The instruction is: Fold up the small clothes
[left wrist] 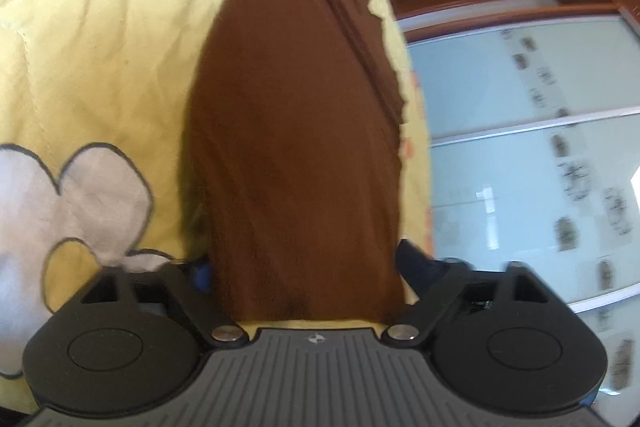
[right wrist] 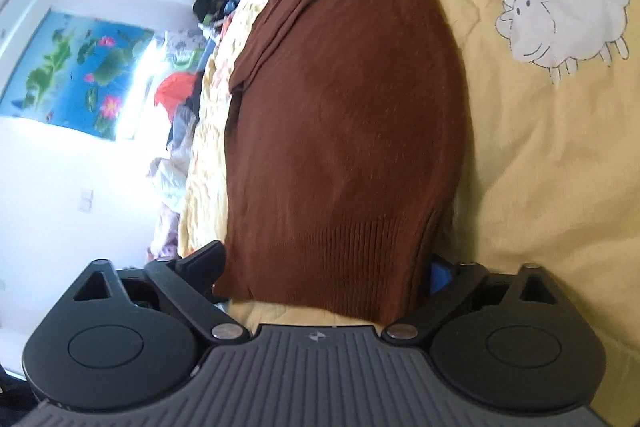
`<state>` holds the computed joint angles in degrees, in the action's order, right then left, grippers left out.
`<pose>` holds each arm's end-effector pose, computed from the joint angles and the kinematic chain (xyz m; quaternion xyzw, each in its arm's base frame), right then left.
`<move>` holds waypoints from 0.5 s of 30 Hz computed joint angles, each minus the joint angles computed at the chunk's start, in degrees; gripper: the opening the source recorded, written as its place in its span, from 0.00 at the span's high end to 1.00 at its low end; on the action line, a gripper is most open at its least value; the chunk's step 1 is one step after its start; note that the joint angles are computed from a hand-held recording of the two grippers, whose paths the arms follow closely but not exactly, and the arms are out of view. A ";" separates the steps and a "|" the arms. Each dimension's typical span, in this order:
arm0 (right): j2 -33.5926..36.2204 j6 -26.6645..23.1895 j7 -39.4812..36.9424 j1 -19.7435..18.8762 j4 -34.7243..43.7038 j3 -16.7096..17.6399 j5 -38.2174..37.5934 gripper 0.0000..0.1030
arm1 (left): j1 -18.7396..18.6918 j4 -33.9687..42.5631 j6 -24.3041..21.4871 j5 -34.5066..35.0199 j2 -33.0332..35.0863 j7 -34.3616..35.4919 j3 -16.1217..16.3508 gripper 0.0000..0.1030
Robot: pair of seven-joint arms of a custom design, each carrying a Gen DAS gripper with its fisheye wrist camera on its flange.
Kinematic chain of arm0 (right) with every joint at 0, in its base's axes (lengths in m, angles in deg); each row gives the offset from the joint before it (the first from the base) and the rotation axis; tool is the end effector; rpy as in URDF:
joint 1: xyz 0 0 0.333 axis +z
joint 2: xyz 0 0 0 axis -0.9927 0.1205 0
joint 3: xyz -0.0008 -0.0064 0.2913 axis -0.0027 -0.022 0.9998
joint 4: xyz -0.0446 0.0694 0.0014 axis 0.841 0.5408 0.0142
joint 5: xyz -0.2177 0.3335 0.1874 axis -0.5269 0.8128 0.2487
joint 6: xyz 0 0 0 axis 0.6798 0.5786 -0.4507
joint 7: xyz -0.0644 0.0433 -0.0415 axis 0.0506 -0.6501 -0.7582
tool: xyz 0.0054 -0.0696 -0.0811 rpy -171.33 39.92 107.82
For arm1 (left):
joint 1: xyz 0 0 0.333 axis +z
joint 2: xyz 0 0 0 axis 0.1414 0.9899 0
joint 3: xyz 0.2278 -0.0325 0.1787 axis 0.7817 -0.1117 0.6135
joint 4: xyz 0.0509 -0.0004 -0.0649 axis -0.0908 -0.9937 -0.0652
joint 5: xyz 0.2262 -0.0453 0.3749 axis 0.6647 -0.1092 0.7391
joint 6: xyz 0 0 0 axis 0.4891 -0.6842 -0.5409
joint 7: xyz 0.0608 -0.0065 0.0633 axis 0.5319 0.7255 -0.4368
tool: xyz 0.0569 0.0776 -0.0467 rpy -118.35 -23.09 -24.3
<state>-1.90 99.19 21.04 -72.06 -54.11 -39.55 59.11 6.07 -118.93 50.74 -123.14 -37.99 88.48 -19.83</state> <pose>0.5590 0.1087 0.3463 -0.4864 0.7146 0.1967 0.4627 0.6431 -0.1979 0.3559 0.6754 -0.5433 0.4322 0.2485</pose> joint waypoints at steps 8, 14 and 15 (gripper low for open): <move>-0.29 1.66 3.01 0.09 -1.20 -0.04 -6.23 0.90 | -1.02 1.00 2.06 12.38 0.80 -9.30 0.31 0.95; -0.03 1.58 -3.36 0.15 0.71 -0.53 -0.11 0.88 | -0.08 6.41 2.46 11.68 2.76 -3.72 -0.93 0.95; 0.53 1.66 -4.73 0.02 2.10 -0.52 1.23 0.88 | 0.11 8.64 2.82 11.32 4.02 -2.85 -1.10 0.95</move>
<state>-1.37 100.85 16.31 -72.04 -52.01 -40.08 60.34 6.18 -110.30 53.55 -111.82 -33.98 85.63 -20.93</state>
